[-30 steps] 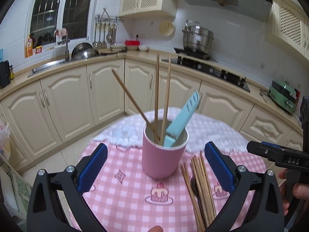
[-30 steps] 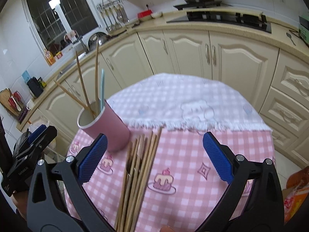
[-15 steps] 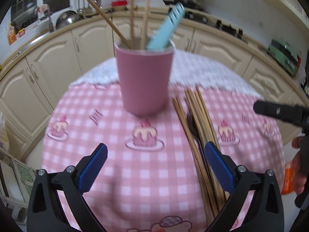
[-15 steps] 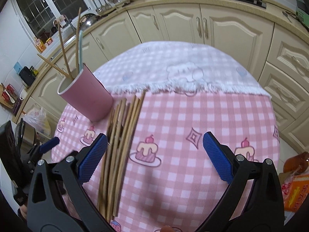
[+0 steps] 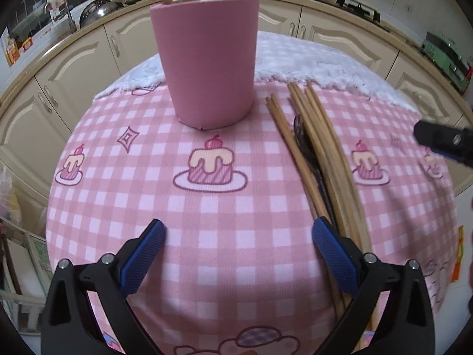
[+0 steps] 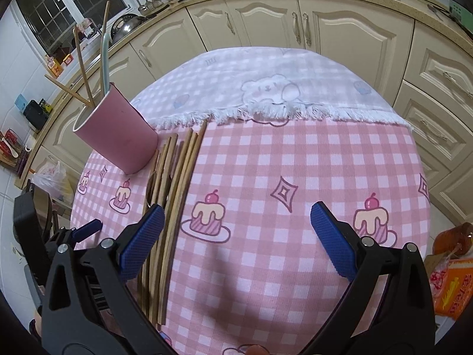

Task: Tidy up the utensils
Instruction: 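Lower both tools back toward the remaining chopsticks on the tablecloth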

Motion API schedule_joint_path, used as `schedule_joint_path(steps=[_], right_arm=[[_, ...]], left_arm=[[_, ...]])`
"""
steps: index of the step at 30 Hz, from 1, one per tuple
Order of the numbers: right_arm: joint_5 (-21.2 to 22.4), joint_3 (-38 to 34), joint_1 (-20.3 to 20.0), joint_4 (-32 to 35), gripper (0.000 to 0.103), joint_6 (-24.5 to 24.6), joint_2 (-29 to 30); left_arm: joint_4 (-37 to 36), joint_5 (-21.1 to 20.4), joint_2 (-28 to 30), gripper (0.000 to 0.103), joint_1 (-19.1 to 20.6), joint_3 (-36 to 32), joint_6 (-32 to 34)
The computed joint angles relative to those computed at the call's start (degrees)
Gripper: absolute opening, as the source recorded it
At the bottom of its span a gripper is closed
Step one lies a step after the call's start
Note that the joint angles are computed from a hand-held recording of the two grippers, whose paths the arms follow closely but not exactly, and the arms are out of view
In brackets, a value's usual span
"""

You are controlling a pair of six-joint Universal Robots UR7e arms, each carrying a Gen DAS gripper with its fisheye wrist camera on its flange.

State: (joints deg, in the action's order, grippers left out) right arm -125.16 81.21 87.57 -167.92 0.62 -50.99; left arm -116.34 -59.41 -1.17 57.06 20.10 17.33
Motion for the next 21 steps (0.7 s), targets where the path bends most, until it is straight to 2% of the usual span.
schedule_joint_path(steps=[4,8,10,16,19,21], right_arm=[[-0.1,0.3,-0.2,0.0,0.097,0.2,-0.2],[0.0,0.1,-0.3,0.5,0.097,0.3,-0.1],[0.0,0.1,-0.2,0.6,0.097,0.0,-0.1],[-0.5,0.2,-0.1,0.7,0.097,0.4,-0.1],[-0.5,0.1,-0.2,1.4,0.097,0.5,0.1],[-0.6,-0.4,-0.1,2.4,0.097,0.1,0.5]], left_arm=[[-1.1,-0.3,-0.5,0.098,-0.3,1.0,0.8],[1.1,-1.5,1.0,0.098,-0.2,-2.1,0.2],[1.5,0.0,1.5,0.099,-0.5,-2.6,0.1],[0.0,0.1,0.7,0.099,-0.2,-0.9,-1.8],[-2.5,0.4,0.0,0.099,-0.2,1.4,-0.1],[-4.0,2.5,1.0,0.098,-0.6,0.9,2.1]])
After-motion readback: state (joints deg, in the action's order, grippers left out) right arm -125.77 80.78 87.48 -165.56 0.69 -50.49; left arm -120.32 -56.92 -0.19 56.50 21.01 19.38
